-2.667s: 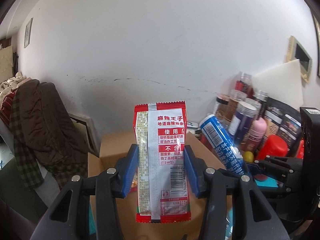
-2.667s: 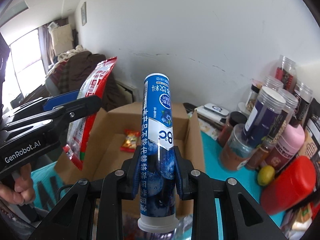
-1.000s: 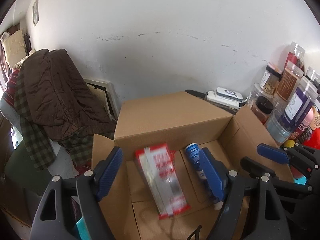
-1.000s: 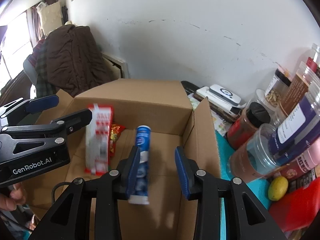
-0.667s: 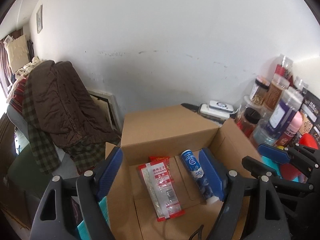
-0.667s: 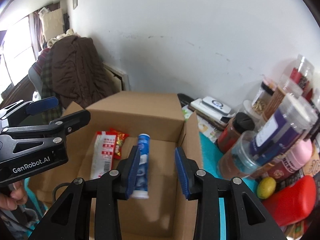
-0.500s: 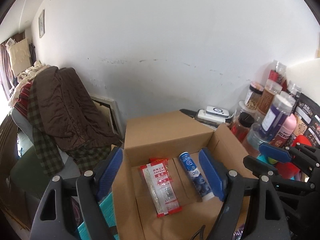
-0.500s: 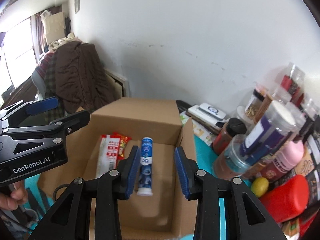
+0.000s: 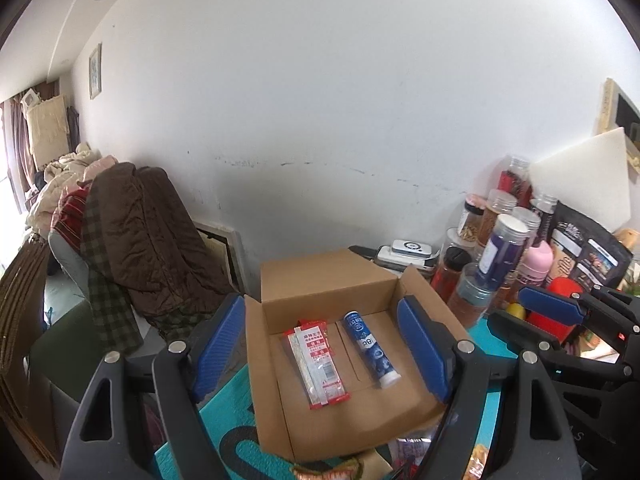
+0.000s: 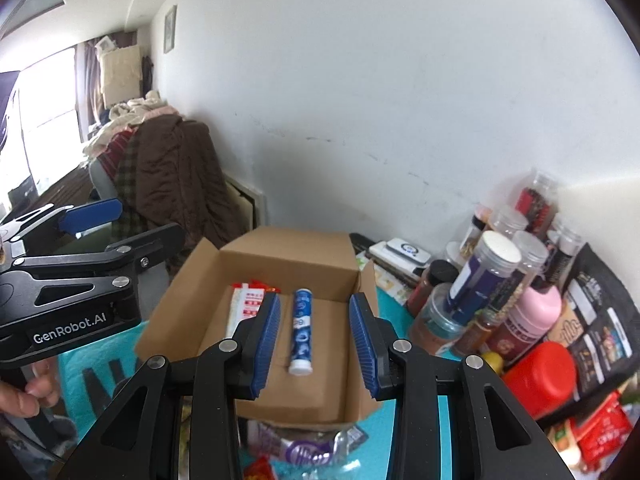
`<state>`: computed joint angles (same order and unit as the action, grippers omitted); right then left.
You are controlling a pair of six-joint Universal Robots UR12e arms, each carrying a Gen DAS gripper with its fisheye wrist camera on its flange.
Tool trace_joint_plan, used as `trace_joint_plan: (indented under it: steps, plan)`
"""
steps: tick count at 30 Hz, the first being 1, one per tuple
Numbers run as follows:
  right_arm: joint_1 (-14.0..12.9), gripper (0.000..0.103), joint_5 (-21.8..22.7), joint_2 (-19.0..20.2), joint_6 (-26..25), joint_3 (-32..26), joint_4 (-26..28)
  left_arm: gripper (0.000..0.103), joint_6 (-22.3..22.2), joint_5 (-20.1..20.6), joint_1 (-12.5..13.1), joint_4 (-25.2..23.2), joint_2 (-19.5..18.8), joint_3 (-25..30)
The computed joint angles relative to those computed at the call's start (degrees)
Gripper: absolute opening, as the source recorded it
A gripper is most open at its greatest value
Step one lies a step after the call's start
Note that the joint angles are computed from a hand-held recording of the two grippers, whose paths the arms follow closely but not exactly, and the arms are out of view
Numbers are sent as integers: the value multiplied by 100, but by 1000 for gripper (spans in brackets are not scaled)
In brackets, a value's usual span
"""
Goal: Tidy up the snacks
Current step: 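Withdraw both grippers from the box back toward the remaining snacks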
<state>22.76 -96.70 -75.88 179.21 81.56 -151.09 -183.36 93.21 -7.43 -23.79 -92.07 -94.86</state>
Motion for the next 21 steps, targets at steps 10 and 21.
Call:
trace_joint_plan:
  steps: [10,21]
  plan:
    - [195,43,-240,-506,146,645,-359,80,59,-222,-40,124,539,-541]
    - [399,58,-453,-887,197,1230,-675,90,139,-420,-64,209,1012,-1101]
